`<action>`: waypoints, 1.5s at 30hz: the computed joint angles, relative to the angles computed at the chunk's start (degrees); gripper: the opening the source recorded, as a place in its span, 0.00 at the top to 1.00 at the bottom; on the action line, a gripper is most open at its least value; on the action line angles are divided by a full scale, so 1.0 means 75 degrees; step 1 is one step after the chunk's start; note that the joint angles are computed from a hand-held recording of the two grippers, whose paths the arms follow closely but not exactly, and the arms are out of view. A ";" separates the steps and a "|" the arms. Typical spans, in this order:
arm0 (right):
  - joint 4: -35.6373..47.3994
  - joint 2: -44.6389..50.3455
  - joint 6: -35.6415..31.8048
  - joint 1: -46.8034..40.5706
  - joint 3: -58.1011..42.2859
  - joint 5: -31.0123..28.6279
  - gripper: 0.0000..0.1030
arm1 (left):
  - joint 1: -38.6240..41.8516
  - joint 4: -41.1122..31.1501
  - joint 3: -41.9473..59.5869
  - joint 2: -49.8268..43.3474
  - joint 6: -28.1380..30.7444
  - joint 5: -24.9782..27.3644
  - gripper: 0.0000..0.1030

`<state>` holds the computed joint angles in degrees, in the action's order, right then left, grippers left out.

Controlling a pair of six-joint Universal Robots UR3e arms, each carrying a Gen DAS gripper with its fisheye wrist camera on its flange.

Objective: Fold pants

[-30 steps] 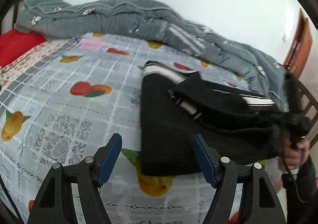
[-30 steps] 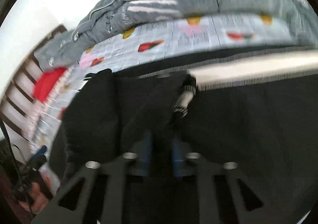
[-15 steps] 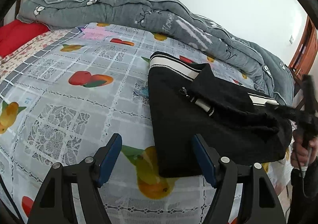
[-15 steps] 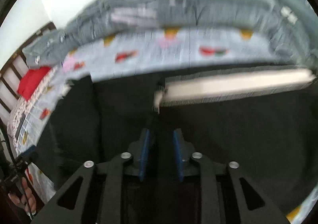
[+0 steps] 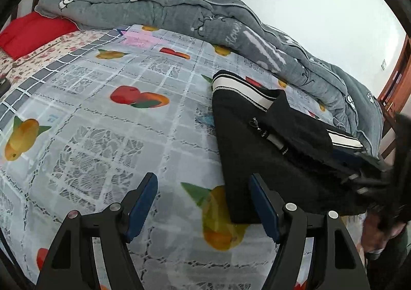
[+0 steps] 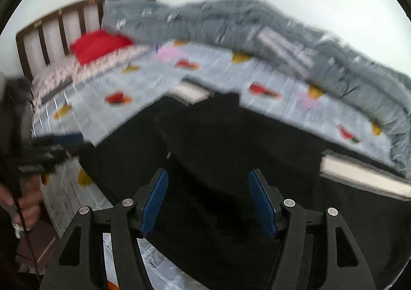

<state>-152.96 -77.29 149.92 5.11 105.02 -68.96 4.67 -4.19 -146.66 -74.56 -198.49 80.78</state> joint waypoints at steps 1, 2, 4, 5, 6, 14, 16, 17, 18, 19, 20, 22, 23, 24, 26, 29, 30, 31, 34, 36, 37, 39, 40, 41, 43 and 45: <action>-0.0165 0.0288 0.0111 0.0258 -0.0105 -0.0459 0.38 | 0.0033 0.0011 -0.0037 0.0018 0.0061 -0.0036 0.31; -0.0276 0.0492 0.0223 0.0464 -0.0198 -0.0874 0.38 | 0.0049 0.0031 -0.0058 0.0019 0.0099 -0.0050 0.31; -0.0355 0.0813 0.0479 0.0713 -0.0435 -0.1411 0.39 | 0.0048 0.0098 -0.0077 -0.0033 0.0133 -0.0053 0.31; -0.0353 0.0753 0.0462 0.0662 -0.0401 -0.1266 0.54 | 0.0070 0.0159 -0.0092 -0.0068 0.0136 -0.0075 0.31; -0.0243 0.0714 0.0315 0.0622 -0.0422 -0.1088 0.81 | 0.0078 0.0152 -0.0089 -0.0067 0.0136 -0.0092 0.31; -0.0632 0.0286 0.1582 -0.1350 -0.0518 0.0354 0.92 | 0.0246 0.0157 -0.0033 -0.0171 0.0218 -0.0335 0.31; 0.0308 0.0820 0.1808 -0.1803 -0.1331 0.0371 0.90 | 0.0231 0.0206 0.0015 -0.0260 0.0229 -0.0352 0.31; 0.0861 0.1090 0.1893 -0.1983 -0.1743 0.0288 0.89 | 0.0213 0.0252 0.0059 -0.0333 0.0198 -0.0359 0.31; 0.0996 0.1274 0.2026 -0.2059 -0.1942 0.0133 0.89 | 0.0238 0.0285 0.0061 -0.0354 0.0189 -0.0424 0.31; 0.1028 0.1313 0.2086 -0.2210 -0.1938 0.0044 0.89 | 0.0260 0.0330 0.0041 -0.0361 0.0185 -0.0490 0.31; 0.1081 0.1303 0.2068 -0.2394 -0.1887 0.0098 0.88 | 0.0296 0.0399 0.0025 -0.0392 0.0197 -0.0611 0.31; 0.1256 0.1008 0.1854 -0.2880 -0.1474 0.0738 0.86 | 0.0212 0.0442 0.0098 -0.0513 0.0170 -0.0611 0.31; 0.1420 0.0803 0.1671 -0.3087 -0.1235 0.1053 0.80 | 0.0107 0.0455 0.0162 -0.0593 0.0136 -0.0511 0.31; 0.1513 0.0588 0.1520 -0.3188 -0.1005 0.1224 0.74 | 0.0004 0.0459 0.0222 -0.0658 0.0113 -0.0417 0.31; 0.1555 0.0031 0.1116 -0.3384 -0.0336 0.1532 0.67 | -0.0205 0.0394 0.0344 -0.0727 0.0124 -0.0266 0.31; 0.1852 -0.0647 0.0690 -0.3610 0.0421 0.2059 0.57 | -0.0495 0.0245 0.0422 -0.0663 0.0201 -0.0077 0.31; 0.1907 -0.0715 0.0659 -0.3608 0.0529 0.2119 0.57 | -0.0593 0.0186 0.0433 -0.0634 0.0240 -0.0022 0.31; 0.1856 -0.0828 0.0638 -0.3597 0.0720 0.2090 0.57 | -0.0622 0.0137 0.0399 -0.0573 0.0294 -0.0044 0.31; 0.1435 -0.0927 0.0643 -0.3582 0.1115 0.1976 0.57 | -0.0732 -0.0031 0.0352 -0.0457 0.0332 -0.0101 0.31; 0.1767 -0.1106 0.0610 -0.3919 0.1168 0.2401 0.58 | -0.0858 -0.0178 0.0307 -0.0326 0.0317 -0.0037 0.31; 0.2004 -0.1199 0.0525 -0.4124 0.1174 0.2731 0.58 | -0.0917 -0.0199 0.0297 -0.0309 0.0303 0.0007 0.31; 0.2490 -0.1360 0.0269 -0.4312 0.1104 0.3130 0.56 | -0.1023 -0.0194 0.0262 -0.0307 0.0260 0.0077 0.31; 0.2630 -0.1369 0.0159 -0.4233 0.1008 0.3097 0.56 | -0.1083 -0.0191 0.0275 -0.0353 0.0211 0.0107 0.31; 0.2614 -0.1338 0.0143 -0.4105 0.0947 0.2999 0.55 | -0.1191 -0.0160 0.0326 -0.0440 0.0133 0.0216 0.31; 0.2429 -0.1039 0.0283 -0.3677 0.0740 0.2581 0.54 | -0.1367 -0.0079 0.0426 -0.0563 0.0025 0.0336 0.31; 0.2393 -0.0643 0.0390 -0.3300 0.0485 0.2182 0.74 | -0.1436 -0.0086 0.0499 -0.0590 -0.0023 0.0329 0.31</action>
<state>-135.02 -82.12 152.84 -19.64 108.66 -52.59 -6.09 -4.83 -142.91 -78.99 -198.67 83.25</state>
